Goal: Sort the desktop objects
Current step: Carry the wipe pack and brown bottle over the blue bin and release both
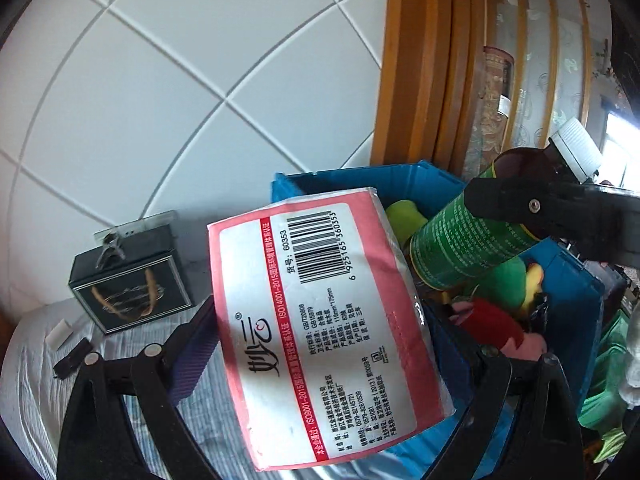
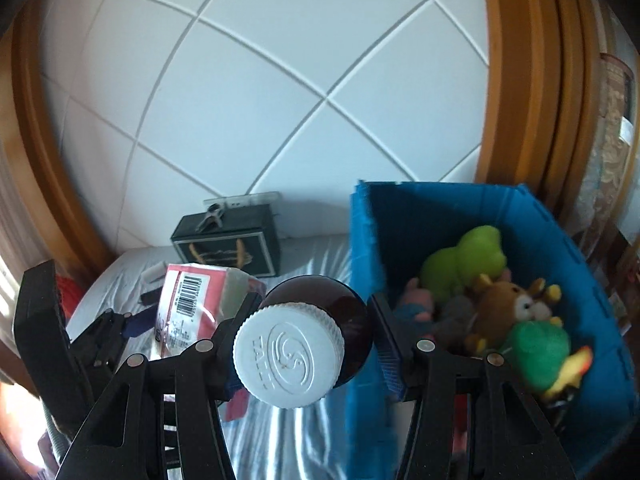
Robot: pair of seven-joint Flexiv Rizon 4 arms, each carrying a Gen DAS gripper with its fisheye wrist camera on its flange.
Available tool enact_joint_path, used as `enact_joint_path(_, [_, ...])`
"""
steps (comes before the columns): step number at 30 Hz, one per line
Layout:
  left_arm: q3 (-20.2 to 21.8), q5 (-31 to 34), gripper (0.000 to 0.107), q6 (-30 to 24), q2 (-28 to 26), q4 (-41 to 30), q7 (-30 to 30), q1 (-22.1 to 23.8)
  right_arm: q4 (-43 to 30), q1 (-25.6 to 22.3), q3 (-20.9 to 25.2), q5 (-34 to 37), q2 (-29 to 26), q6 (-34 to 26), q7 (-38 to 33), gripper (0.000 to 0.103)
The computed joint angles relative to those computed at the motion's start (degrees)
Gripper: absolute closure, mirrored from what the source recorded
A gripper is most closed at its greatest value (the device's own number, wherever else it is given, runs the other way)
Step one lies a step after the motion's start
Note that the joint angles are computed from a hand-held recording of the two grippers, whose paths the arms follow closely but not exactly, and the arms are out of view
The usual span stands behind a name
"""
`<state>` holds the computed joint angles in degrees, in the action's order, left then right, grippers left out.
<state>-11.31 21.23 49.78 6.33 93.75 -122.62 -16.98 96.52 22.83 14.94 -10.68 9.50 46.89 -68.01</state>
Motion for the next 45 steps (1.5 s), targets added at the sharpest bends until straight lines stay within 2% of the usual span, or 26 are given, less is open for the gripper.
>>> enact_joint_path(2, [-2.42, 1.74, 0.011, -2.85, -5.82, -7.32, -0.91, -0.08, -1.01, -1.55, -2.37, 0.40, -0.29, -0.84, -2.71, 0.050])
enact_joint_path(9, [-2.59, 5.23, 0.011, -14.64, -22.48, -27.70, 2.57, -6.56, -4.45, -6.33, -7.41, 8.96, -4.12, -1.94, -10.64, 0.050])
enact_joint_path(13, [-0.84, 5.20, 0.011, -19.97, -29.12, -35.83, 5.19, -9.92, -5.63, -8.40, -8.46, 15.94, -6.96, -1.76, -14.65, 0.050])
enact_joint_path(16, [1.65, 5.94, 0.011, -22.90, -31.54, -39.19, 6.45, -12.20, -5.63, -9.47, -8.16, 17.61, -9.10, -0.21, -15.81, 0.050])
enact_joint_path(19, [4.76, 7.36, 0.011, -22.69, -31.68, -39.91, 6.46, -14.17, -5.51, -10.16, -7.80, 18.20, -10.71, 1.71, -16.41, 0.050])
enact_joint_path(21, [5.99, 5.78, 0.011, -24.45, -32.61, -41.33, 7.63, -14.54, -5.75, -10.53, -7.71, 18.19, -12.15, 2.77, -16.47, 0.050])
enact_joint_path(24, [7.68, 2.55, 0.011, -23.85, -32.25, -40.47, 7.67, -14.54, -7.77, -11.14, -7.50, 19.78, -14.03, -0.76, -17.61, 0.050])
enact_joint_path(28, [9.42, 0.44, 0.011, -24.42, -32.83, -40.96, 8.88, -15.38, -7.13, -10.94, -7.08, 15.85, -14.59, -1.30, -16.58, 0.050])
enact_joint_path(31, [10.32, 0.33, 0.011, -24.52, -33.14, -41.30, 9.01, -16.06, -7.67, -11.13, -6.65, 17.30, -14.89, -2.09, -18.18, 0.050])
enact_joint_path(32, [10.50, 0.33, 0.011, -24.26, -33.06, -41.11, 8.91, -16.22, -7.48, -11.13, -6.60, 17.20, -14.81, -1.86, -18.31, 0.047])
enact_joint_path(36, [10.89, 0.74, 0.011, -23.31, -32.13, -39.54, 8.52, -16.66, -5.96, -10.87, -6.64, 14.61, -14.01, -0.86, -16.80, 0.020])
enact_joint_path(40, [10.30, 0.21, 0.011, -21.63, -30.53, -36.94, 8.59, -16.61, -3.89, -10.60, -6.68, 10.63, -12.36, 0.69, -14.59, 0.017])
enact_joint_path(44, [9.87, 0.77, 0.011, -19.66, -27.76, -33.43, 7.96, -16.77, -2.62, -10.44, -6.53, 8.83, -10.44, 0.53, -13.45, 0.001])
enact_joint_path(45, [9.75, 0.95, 0.011, -19.17, -26.95, -32.51, 7.58, -16.72, -2.18, -10.39, -6.46, 8.23, -9.87, 0.55, -13.09, 0.000])
